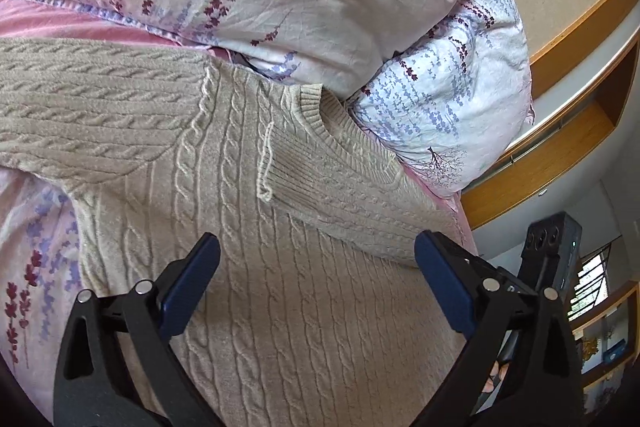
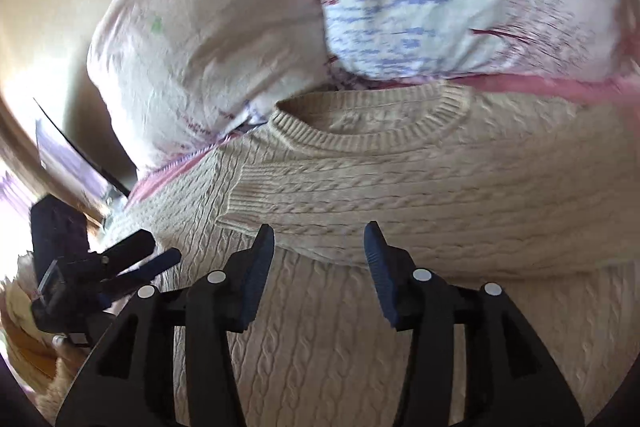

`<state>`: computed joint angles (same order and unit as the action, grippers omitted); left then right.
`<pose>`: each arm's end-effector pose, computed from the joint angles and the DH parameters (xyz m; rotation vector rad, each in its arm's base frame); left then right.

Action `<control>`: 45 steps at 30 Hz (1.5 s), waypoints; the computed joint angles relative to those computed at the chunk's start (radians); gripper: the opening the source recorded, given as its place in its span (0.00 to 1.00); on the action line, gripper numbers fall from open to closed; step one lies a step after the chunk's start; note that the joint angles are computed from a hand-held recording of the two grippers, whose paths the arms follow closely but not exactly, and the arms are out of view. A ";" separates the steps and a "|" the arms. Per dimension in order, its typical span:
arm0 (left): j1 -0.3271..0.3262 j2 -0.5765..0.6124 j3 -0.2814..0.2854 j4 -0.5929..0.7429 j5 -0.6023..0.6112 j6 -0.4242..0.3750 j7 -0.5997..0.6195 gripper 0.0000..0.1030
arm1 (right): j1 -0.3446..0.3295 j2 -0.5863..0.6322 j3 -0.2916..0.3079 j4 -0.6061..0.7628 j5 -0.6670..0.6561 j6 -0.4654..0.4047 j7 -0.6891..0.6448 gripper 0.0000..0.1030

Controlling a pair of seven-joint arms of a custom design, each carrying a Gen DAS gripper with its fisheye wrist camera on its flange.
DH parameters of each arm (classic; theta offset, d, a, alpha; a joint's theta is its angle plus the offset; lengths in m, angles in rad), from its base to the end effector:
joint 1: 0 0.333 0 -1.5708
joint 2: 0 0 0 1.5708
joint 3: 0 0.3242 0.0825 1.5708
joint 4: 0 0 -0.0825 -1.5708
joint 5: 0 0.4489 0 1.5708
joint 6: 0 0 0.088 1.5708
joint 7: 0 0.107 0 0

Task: Fold small clothes
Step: 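Grasp the cuff of the other sleeve with the left gripper, then carry the sleeve across the sweater body with the left gripper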

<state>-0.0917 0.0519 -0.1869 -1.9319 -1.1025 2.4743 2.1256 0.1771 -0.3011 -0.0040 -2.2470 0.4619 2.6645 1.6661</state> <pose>0.6460 -0.1803 0.4941 1.7763 -1.9438 1.3627 0.5599 0.0846 0.5539 -1.4449 1.8718 -0.1838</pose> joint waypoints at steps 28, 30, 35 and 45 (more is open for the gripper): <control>0.018 0.149 -0.079 0.110 0.329 0.134 -0.344 0.09 | -0.291 -0.137 0.059 -0.174 -0.322 0.007 0.591 0.13; 0.021 0.146 -0.080 0.111 0.352 0.121 -0.354 0.12 | -0.298 -0.156 0.075 -0.161 -0.380 -0.052 0.617 0.26; 0.051 0.063 -0.070 0.046 0.267 0.088 -0.252 0.44 | -0.330 -0.216 0.151 -0.146 -0.568 -0.103 0.698 0.32; 0.082 -0.107 0.086 -0.127 0.193 0.106 -0.259 0.53 | -0.125 0.087 0.106 0.160 -0.598 -0.230 0.435 0.32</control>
<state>-0.0099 -0.0552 -0.1006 -2.0590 -0.9098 2.5805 1.8662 0.0517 -0.2136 0.1018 -2.0866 -0.1357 2.4344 2.1011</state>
